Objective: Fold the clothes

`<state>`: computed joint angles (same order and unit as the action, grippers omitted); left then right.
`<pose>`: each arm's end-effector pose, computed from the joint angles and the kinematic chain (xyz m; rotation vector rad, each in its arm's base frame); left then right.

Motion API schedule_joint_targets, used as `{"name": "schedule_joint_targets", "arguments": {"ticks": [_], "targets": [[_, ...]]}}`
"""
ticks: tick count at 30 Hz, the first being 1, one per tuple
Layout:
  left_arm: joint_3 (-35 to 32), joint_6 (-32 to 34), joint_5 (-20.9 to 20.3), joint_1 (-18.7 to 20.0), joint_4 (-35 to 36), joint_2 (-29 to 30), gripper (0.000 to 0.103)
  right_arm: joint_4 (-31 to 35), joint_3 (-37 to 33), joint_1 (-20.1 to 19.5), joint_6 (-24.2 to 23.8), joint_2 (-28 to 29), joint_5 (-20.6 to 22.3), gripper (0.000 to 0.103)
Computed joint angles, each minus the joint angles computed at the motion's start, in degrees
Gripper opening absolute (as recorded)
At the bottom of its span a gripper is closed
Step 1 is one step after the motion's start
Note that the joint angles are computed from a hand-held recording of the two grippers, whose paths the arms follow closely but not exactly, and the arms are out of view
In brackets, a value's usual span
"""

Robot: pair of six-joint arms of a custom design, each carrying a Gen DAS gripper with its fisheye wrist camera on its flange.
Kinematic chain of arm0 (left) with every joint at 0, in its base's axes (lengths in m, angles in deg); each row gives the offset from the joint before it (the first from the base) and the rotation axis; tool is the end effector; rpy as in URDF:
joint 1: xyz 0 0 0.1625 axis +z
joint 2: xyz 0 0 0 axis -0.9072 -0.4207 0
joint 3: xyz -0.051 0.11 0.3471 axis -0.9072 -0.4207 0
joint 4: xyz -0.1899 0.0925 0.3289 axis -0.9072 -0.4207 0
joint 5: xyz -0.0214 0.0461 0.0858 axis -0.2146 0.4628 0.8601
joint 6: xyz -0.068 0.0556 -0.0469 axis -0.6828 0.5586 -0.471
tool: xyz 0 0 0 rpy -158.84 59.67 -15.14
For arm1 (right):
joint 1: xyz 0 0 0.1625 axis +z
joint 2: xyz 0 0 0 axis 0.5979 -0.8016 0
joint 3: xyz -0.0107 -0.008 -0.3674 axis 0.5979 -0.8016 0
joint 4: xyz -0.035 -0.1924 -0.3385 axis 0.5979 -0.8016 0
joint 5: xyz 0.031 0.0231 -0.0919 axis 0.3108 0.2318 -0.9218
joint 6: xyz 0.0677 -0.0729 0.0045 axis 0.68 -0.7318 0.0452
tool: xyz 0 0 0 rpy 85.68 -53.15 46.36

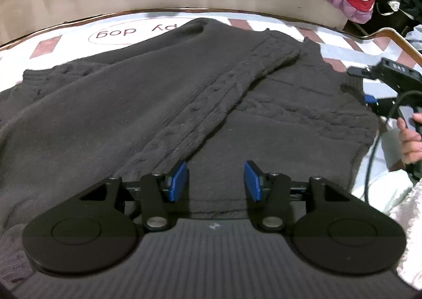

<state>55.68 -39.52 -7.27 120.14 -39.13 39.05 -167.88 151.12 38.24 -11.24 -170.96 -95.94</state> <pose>-0.2893 -0.6920 0.0760 1.4430 2.4896 -0.1247 0.0004 -0.4286 0.3285 -0.8964 -2.2155 1.8330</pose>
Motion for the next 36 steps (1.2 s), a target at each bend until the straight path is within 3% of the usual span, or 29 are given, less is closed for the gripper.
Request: {"name": "schedule_joint_targets", "arguments": {"ticks": [1, 2, 3, 4, 7, 11, 14, 17, 20, 24, 25, 27, 29, 30, 32, 34, 36], "targets": [[0.0, 0.3, 0.1, 0.1, -0.2, -0.1, 0.048, -0.3, -1.8, 1.1, -0.4, 1.7, -1.9, 0.070], [0.0, 0.5, 0.2, 0.3, -0.5, -0.3, 0.048, 1.2, -3.4, 1.8, -2.1, 2.5, -2.9, 0.060], [-0.1, 0.7, 0.7, 0.3, -1.1, -0.3, 0.047, 4.0, -5.1, 2.1, -4.5, 3.2, -3.0, 0.043], [-0.2, 0.9, 1.4, 0.3, -1.7, -0.3, 0.046, 6.6, -7.2, 3.1, -6.7, 4.3, -4.2, 0.015], [0.1, 1.0, 2.8, 0.9, -2.7, -1.8, 0.044, 11.1, -12.3, 6.5, -11.1, 6.4, -6.3, 0.015], [-1.6, -1.1, 2.5, 3.0, -0.6, -3.4, 0.040, 15.2, -19.4, 14.4, -19.1, 8.6, -12.3, 0.015], [-4.6, -4.1, 2.9, 4.2, 0.4, -2.7, 0.040, 19.4, -25.7, 19.3, -23.4, 11.6, -13.5, 0.015], [-7.4, -6.0, 2.6, 5.1, 0.5, -1.9, 0.040, 26.7, -32.2, 23.1, -24.9, 15.5, -12.4, 0.015], [-7.5, -5.8, 2.7, 5.6, -1.1, -1.9, 0.040, 36.8, -39.7, 26.0, -20.4, 22.0, -14.0, 0.015], [-7.1, -5.9, 3.5, 6.2, -3.1, -1.8, 0.040, 49.6, -51.3, 28.9, -18.8, 35.7, -27.1, 0.015], [-7.2, -6.1, 3.1, 6.6, -2.9, -1.8, 0.040, 51.4, -53.3, 29.1, -19.8, 38.3, -30.1, 0.015], [-7.6, -6.7, 2.4, 7.2, -3.0, -1.8, 0.040, 50.5, -54.1, 29.3, -25.0, 40.0, -31.6, 0.020], [-8.7, -7.5, 1.6, 7.8, -2.3, -1.3, 0.040, 49.9, -52.5, 28.7, -25.3, 38.0, -27.9, 0.028], [-9.2, -8.0, 1.5, 8.0, -1.7, -1.0, 0.040, 50.5, -50.5, 27.6, -22.4, 35.4, -22.5, 0.041], [-10.0, -8.9, 0.9, 8.3, -0.9, -0.7, 0.040, 51.2, -46.3, 25.8, -15.2, 29.9, -10.5, 0.051], [-10.2, -9.3, 0.1, 8.5, -0.7, -0.7, 0.041, 47.6, -40.6, 24.4, -11.1, 24.8, 0.3, 0.059], [-10.5, -9.8, -0.5, 8.6, 0.0, -0.7, 0.041, 38.9, -34.7, 24.3, -10.7, 20.9, 2.9, 0.060]]}}
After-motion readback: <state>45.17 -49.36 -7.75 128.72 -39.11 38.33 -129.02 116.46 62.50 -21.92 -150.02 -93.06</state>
